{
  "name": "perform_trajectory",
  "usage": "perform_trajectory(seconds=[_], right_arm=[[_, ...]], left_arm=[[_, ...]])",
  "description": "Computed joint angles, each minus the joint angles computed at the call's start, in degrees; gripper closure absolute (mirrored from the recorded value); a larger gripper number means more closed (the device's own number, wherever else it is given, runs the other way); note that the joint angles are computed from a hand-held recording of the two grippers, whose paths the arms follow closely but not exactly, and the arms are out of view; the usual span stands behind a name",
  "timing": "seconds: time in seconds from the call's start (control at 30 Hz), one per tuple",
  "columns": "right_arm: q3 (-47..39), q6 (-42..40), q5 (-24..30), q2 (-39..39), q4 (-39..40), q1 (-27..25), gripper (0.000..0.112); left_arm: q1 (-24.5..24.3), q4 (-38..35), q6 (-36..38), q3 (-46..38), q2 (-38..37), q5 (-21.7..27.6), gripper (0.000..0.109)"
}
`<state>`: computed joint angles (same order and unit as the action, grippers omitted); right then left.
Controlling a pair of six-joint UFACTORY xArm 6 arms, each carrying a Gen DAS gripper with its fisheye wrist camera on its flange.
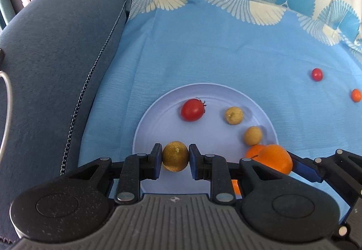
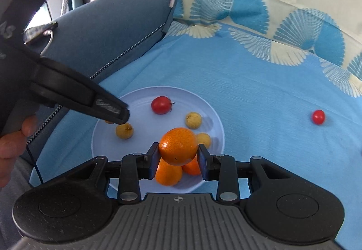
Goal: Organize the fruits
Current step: 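Open both tools to drop the tan fruit and orange onto the plate, then lift both open tools away from the plate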
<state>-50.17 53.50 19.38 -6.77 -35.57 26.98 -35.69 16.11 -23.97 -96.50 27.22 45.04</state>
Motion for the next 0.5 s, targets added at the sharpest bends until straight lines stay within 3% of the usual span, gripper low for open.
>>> perform_trajectory(seconds=[0.07, 0.13, 0.17, 0.2, 0.23, 0.27, 0.33, 0.5], right_arm=[[-0.7, -0.8, -0.1, 1.2, 0.1, 0.1, 0.075], [-1.2, -1.5, -0.3, 2.1, 0.3, 0.1, 0.075], [-1.6, -1.8, -0.4, 2.5, 0.4, 0.1, 0.075], [-1.7, -1.7, -0.7, 2.7, 0.2, 0.0, 0.073], [-1.8, -1.5, -1.1, 2.8, -0.4, -0.1, 0.062], [-1.9, -0.7, -1.6, 2.7, -1.6, -0.2, 0.055], [-1.8, 1.6, -1.5, 1.9, -4.6, 0.0, 0.035], [-0.3, 5.1, 4.3, -3.0, -5.9, 3.0, 0.019]], left_arm=[[0.1, 0.4, 0.3, -0.9, 1.0, 0.5, 0.081], [0.2, 0.0, 1.4, -1.4, 1.4, 0.6, 0.064], [0.3, -0.3, 1.9, -1.3, 1.2, 0.5, 0.034], [0.4, -0.1, 1.5, -0.5, 0.6, -0.3, 0.011], [0.5, 1.3, -0.2, 1.3, -0.8, -2.2, 0.006], [0.5, 3.3, -2.5, 3.7, -2.4, -4.5, 0.006], [0.3, 4.6, -2.6, 5.0, -4.4, -4.1, 0.006], [-0.3, 6.7, -7.0, 13.1, -12.8, -3.4, 0.006]])
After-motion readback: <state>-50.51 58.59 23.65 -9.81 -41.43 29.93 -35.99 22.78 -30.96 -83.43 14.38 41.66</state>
